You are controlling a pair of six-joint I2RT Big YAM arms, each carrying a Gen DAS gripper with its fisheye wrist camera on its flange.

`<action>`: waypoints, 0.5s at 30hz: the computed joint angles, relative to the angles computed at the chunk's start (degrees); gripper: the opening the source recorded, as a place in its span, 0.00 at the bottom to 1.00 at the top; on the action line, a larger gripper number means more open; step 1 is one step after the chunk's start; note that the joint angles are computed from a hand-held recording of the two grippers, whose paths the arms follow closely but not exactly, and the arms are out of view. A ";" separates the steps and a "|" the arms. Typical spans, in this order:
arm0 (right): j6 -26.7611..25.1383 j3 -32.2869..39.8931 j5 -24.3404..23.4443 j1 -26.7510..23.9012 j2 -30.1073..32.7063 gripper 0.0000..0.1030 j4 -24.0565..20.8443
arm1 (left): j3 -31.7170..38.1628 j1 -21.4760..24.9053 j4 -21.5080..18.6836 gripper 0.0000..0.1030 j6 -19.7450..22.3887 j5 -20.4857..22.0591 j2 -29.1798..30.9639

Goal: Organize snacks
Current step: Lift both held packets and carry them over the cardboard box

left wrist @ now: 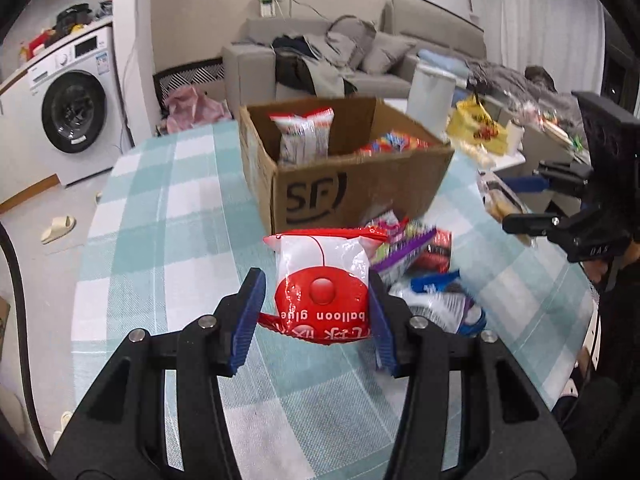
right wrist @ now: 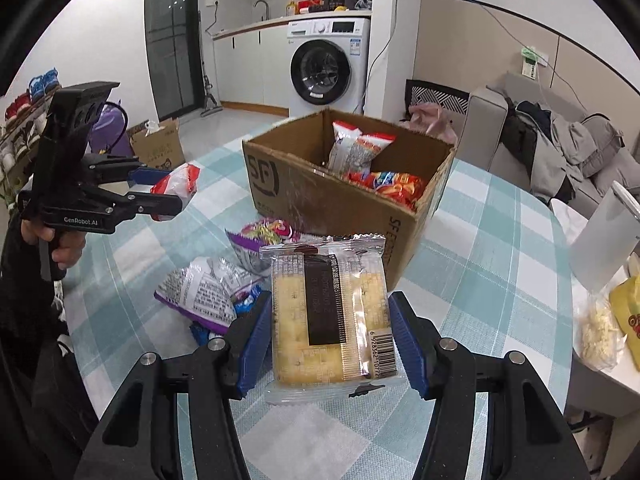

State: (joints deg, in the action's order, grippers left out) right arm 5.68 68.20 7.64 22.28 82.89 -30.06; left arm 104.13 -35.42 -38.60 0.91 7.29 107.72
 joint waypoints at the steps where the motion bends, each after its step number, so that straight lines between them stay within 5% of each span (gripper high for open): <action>1: 0.37 -0.13 0.15 0.01 -0.20 0.57 0.87 | 0.32 -0.10 0.33 0.46 -0.35 -0.35 0.09; 15: 7.08 1.49 -0.33 -0.67 1.37 0.57 5.79 | 3.80 -1.49 4.36 0.46 -5.55 -3.03 1.35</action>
State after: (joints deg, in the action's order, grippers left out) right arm 12.76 69.69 7.31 21.60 84.26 -24.27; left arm 107.93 -36.90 -34.24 -4.64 4.26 109.08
